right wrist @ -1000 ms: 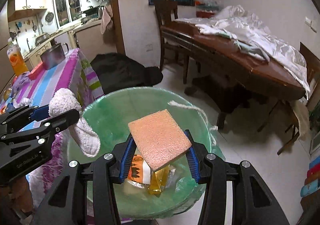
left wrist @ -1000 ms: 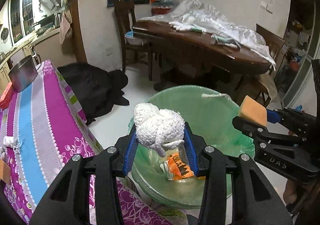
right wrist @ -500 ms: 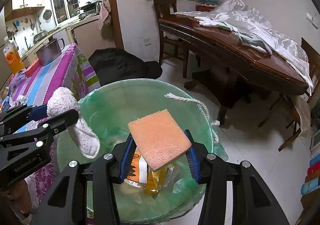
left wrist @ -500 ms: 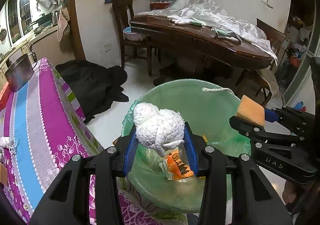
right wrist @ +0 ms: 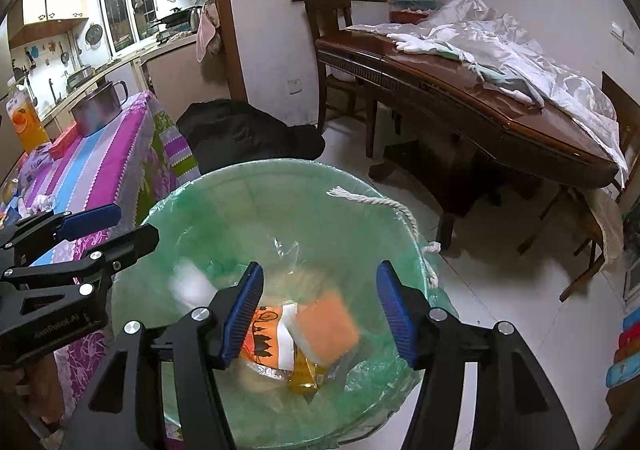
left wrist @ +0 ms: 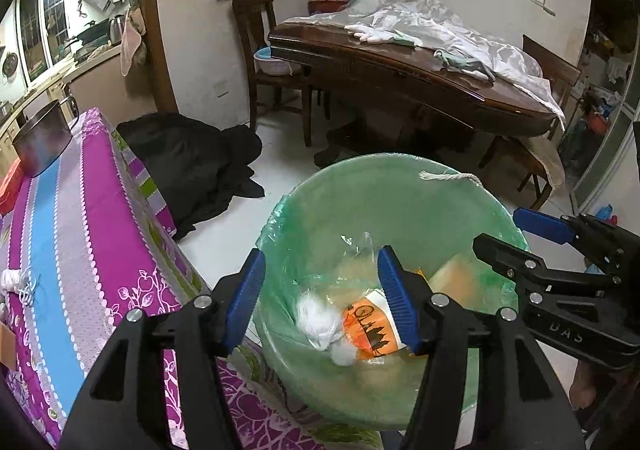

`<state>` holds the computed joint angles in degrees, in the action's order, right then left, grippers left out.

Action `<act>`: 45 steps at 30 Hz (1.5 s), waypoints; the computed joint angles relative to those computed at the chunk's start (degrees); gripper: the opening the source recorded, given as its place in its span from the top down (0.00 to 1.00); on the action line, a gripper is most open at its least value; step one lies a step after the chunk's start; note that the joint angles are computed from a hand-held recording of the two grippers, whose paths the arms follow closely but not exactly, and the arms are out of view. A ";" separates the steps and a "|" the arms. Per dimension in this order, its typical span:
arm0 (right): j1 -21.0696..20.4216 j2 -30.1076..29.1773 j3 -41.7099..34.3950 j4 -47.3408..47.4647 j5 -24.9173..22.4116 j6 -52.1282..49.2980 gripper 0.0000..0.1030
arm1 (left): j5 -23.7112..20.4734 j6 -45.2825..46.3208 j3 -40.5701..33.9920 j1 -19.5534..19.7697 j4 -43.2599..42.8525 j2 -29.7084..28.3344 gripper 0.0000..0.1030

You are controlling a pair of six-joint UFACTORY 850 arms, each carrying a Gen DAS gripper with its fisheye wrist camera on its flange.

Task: Collect trash
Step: 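Swing both tools back over the table, then grasp the green scrubber with the left tool while the right tool grasps another orange sponge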

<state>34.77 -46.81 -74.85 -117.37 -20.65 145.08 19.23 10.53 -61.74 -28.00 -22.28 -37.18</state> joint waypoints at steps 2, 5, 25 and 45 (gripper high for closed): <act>0.01 0.16 0.22 -0.49 -0.19 0.61 0.41 | 0.19 0.14 0.17 -0.06 -0.19 0.15 0.46; 0.14 0.47 0.56 -0.77 -0.43 0.93 0.41 | 0.43 0.31 0.51 -0.17 -0.24 0.44 0.46; 13.84 3.69 3.29 -35.30 -11.20 28.63 0.21 | 14.12 -5.48 33.29 18.00 1.27 23.83 0.39; 19.64 -10.73 -21.65 -40.06 5.56 26.87 0.20 | 3.44 -49.81 26.84 57.55 44.38 16.72 0.38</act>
<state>54.41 -57.54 -96.50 -157.43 -15.08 171.95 22.67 -39.28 -34.90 29.55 22.09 -20.45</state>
